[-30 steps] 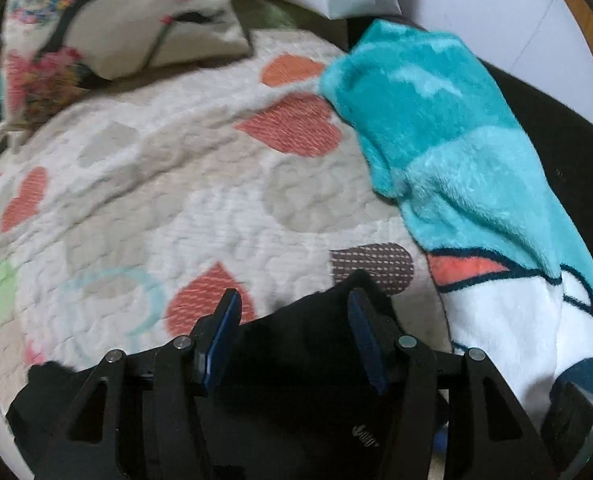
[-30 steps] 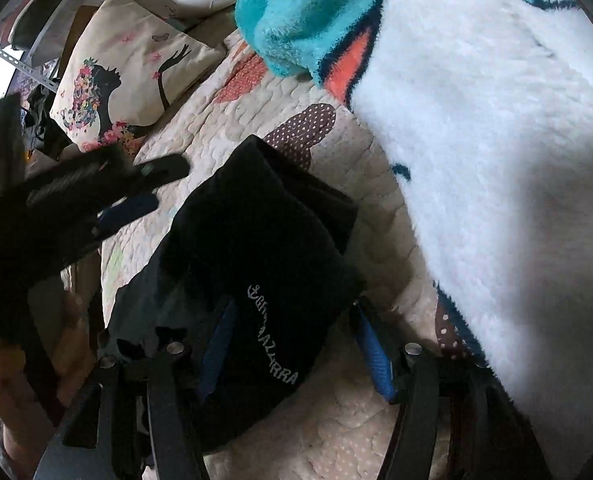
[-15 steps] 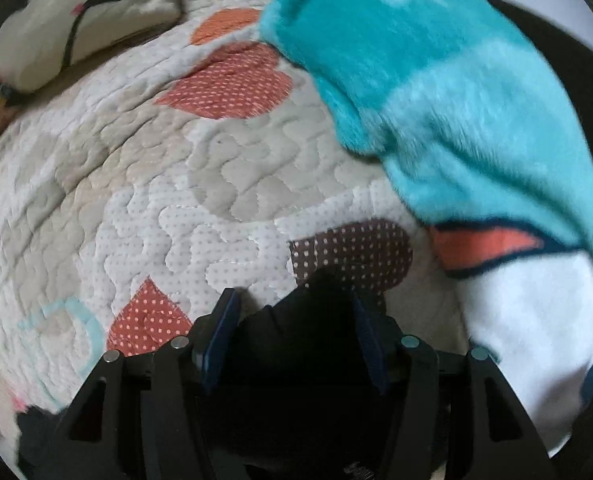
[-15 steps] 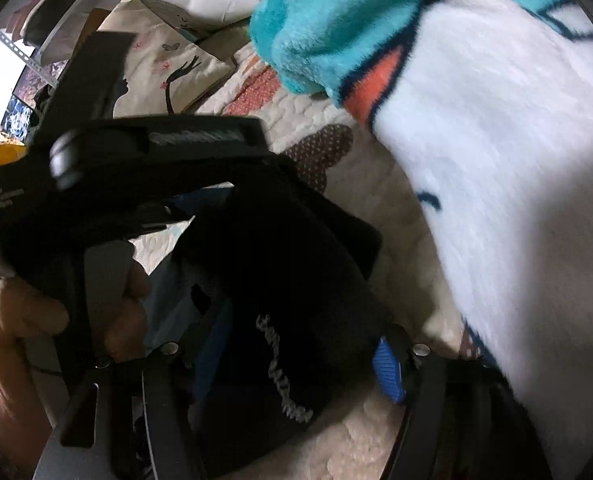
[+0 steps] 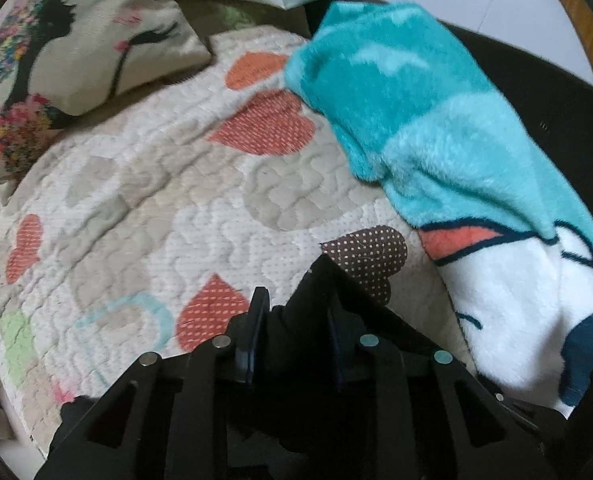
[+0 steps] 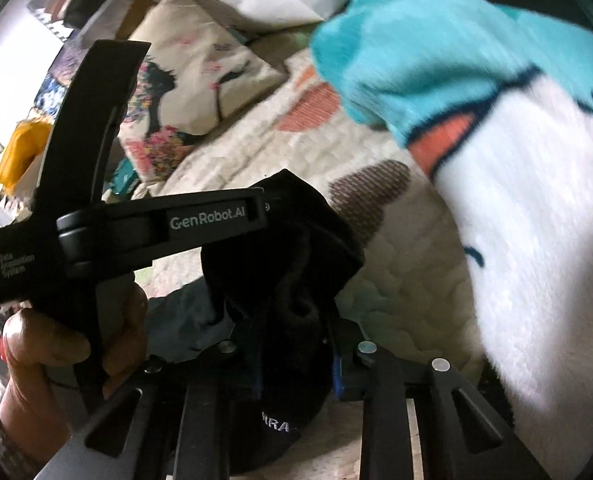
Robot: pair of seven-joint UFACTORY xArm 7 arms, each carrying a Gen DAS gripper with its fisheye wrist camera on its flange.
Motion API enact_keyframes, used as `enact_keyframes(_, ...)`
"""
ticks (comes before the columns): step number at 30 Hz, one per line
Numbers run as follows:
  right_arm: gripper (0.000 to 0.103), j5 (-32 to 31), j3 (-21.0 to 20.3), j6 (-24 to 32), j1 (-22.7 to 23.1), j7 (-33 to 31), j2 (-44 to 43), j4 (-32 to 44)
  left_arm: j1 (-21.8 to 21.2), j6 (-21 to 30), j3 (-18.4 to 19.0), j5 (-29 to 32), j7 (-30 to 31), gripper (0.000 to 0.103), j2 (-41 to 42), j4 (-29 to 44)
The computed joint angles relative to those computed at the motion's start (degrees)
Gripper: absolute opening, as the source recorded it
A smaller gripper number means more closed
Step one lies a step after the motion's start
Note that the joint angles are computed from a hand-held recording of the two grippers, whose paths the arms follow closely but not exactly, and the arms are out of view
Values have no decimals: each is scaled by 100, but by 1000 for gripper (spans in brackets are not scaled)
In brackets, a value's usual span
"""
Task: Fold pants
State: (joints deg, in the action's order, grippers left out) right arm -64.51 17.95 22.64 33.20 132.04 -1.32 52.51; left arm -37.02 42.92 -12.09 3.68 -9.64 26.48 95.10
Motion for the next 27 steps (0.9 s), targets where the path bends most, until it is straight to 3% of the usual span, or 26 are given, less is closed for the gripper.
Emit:
enact_keyframes(7, 24, -541, 36, -228, 14, 247, -27, 191, 335, -436, -71, -288, 31, 26, -953, -1057)
enact_keyframes(10, 24, -569, 83, -243, 78, 47, 9, 366, 531, -726, -114, -465, 95, 26, -1524, -1681)
enact_keyframes(15, 23, -321, 235, 402, 426, -1039, 249, 981, 849, -969, -133, -957, 330, 26, -2305, -2444)
enact_keyframes(19, 22, -153, 188, 591, 728, -1643, 526, 1437, 1035, -1169, -49, -1401, 536, 26, -2887, -3086)
enact_keyframes(27, 22, 397, -32, 943, 1425, -3287, 1462, 2611, 1173, -1664, 403, -2808, 1227, 26, -3870, -4466)
